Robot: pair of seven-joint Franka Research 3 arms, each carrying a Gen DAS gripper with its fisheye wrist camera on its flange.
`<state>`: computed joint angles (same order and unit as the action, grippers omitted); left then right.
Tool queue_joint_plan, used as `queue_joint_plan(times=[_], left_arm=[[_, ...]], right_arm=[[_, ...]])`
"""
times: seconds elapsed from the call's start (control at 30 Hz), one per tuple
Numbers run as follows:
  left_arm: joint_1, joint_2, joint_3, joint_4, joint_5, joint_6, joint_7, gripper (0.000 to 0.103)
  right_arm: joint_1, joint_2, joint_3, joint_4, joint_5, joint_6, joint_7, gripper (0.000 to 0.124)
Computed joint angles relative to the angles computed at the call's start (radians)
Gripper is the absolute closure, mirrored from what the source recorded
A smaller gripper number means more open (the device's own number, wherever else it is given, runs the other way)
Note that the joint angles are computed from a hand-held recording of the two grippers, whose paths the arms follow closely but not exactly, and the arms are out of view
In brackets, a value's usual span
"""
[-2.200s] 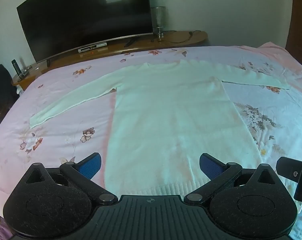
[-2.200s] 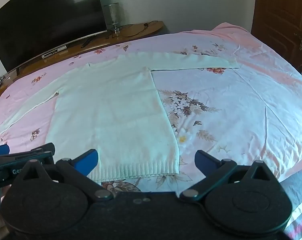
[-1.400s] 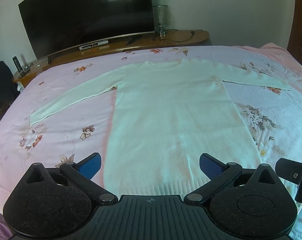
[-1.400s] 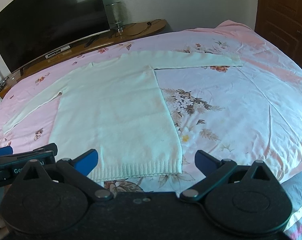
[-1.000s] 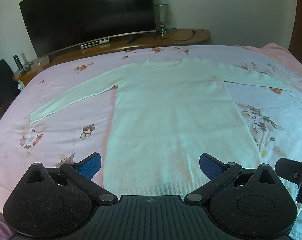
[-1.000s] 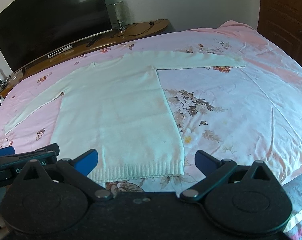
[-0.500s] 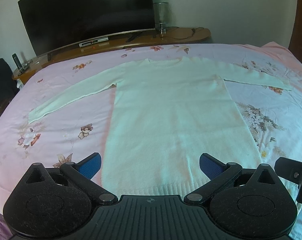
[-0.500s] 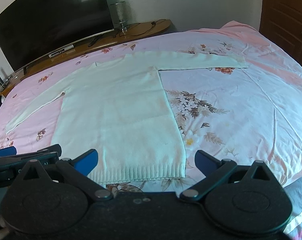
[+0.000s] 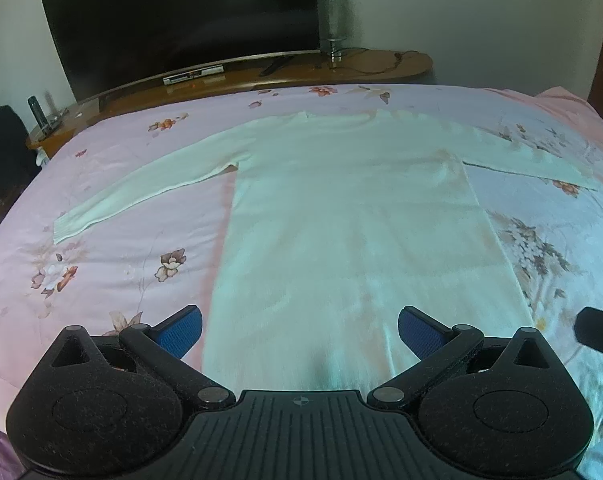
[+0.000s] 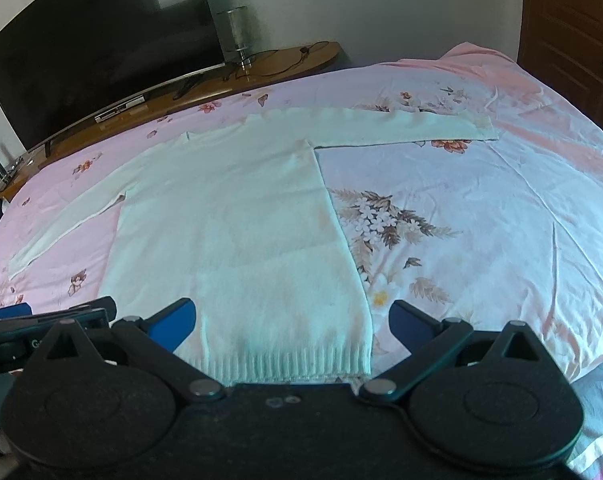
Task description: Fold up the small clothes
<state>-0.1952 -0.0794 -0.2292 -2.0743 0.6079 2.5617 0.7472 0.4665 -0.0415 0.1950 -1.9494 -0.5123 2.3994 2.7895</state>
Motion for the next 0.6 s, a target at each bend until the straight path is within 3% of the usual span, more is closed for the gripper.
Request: queue_joint_plan(times=[0.37, 0.6], left_arm=[[-0.01, 0.159, 0.025, 0.159, -0.033, -0.005, 0.034, 0.0], [-0.032, 0.294, 0.057, 0.3, -0.02, -0.015, 0.039, 0.0]], right_arm=[[-0.03, 0.057, -0.044, 0.024, -0.077, 0.08, 0.009, 0.021], [-0.051, 0.118, -0.099, 0.034, -0.175, 0.197, 0.04, 0.021]])
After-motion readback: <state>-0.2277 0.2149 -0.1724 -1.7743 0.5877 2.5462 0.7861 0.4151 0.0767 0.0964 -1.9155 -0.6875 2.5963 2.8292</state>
